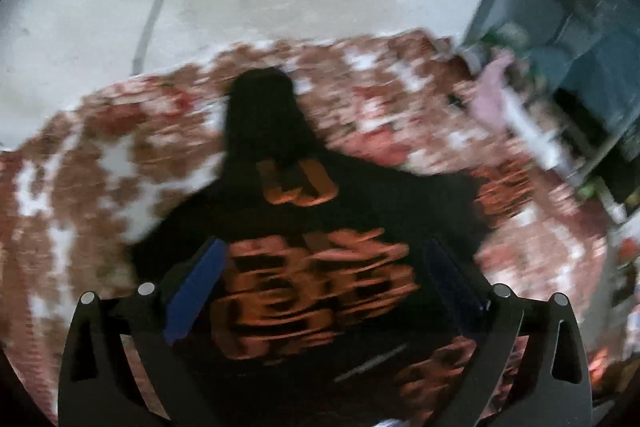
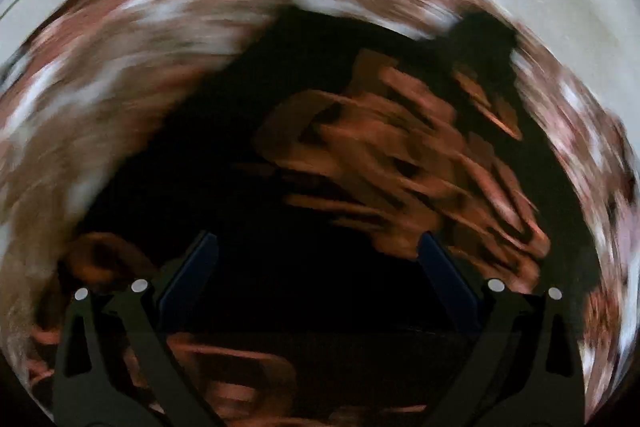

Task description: Fold large clothes

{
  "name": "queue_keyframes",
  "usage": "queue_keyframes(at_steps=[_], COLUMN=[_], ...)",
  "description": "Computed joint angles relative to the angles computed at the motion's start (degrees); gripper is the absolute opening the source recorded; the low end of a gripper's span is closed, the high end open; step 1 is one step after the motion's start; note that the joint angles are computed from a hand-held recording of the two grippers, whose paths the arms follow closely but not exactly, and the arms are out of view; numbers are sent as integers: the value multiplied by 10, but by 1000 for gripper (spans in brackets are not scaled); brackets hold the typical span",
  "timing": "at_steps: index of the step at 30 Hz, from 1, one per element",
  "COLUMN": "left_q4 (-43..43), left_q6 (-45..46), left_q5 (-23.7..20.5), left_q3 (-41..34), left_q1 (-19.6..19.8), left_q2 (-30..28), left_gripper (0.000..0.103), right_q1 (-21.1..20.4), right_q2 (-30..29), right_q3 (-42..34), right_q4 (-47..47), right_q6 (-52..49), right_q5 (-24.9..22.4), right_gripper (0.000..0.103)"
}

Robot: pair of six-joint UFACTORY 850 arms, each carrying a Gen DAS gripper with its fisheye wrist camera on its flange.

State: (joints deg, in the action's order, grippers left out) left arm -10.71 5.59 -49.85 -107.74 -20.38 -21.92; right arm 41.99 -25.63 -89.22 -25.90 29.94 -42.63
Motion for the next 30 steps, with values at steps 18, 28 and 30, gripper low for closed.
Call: queue_keyframes(at_steps=[18,28,30], left_q4=[303,273,269], left_q6=[-255,-303,-305], left_q5=[68,76,78], left_q3=[280,102,56], left_q1=[-15,-183,-216], left_q2=[11,-48,-84], left_gripper=[97,98,98], right_q1=[-197,-332,-377], right_q2=[38,191,204], right_q3=[104,191,206], right_q4=[-5,182,175], right_q6=[25,-206,-237], right_q5=[61,84,86], right_gripper=[98,98,98])
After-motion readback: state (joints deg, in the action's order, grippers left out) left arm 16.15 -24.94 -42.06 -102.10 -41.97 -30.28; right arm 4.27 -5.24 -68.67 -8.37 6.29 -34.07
